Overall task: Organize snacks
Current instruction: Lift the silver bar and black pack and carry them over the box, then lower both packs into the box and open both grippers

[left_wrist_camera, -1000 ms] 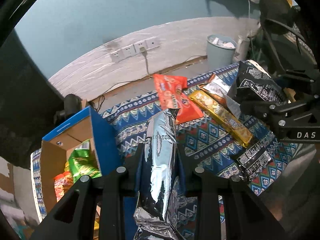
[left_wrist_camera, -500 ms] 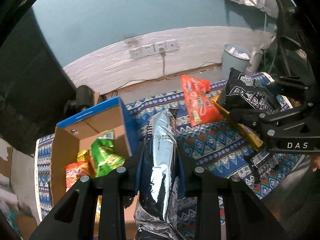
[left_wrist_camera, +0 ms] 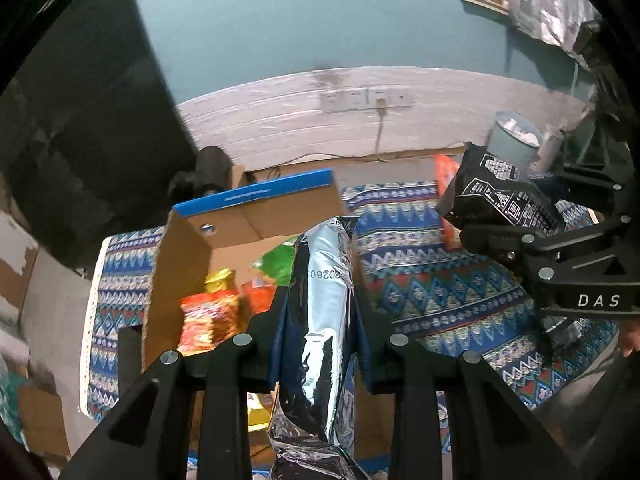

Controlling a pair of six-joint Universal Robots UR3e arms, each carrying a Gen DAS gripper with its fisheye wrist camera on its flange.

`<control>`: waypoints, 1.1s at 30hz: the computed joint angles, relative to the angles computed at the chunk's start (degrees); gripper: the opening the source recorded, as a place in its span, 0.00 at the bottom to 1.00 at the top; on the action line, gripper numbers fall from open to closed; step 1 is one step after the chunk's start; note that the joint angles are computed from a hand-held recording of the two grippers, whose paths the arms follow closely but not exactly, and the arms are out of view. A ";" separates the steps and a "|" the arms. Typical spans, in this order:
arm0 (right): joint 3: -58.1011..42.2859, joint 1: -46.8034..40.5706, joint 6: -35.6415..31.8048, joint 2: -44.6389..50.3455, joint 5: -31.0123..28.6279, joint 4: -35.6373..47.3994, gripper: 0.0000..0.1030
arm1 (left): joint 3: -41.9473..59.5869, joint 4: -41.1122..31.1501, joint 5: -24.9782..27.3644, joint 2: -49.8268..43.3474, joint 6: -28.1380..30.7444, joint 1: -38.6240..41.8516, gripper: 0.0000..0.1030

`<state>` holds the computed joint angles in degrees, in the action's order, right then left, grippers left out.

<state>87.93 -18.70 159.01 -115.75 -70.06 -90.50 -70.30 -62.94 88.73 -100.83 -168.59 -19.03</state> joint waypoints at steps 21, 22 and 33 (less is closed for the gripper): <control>-18.51 28.79 17.09 28.78 -8.94 -13.11 0.61 | -9.60 2.26 -2.83 4.59 0.13 15.98 0.29; -19.23 29.22 17.39 29.57 -8.98 -13.10 0.61 | -9.42 2.11 -2.85 4.32 0.00 16.22 0.29; -20.28 29.16 18.12 31.97 -8.45 -13.36 0.63 | -9.95 2.79 -1.03 3.77 -1.48 17.24 0.50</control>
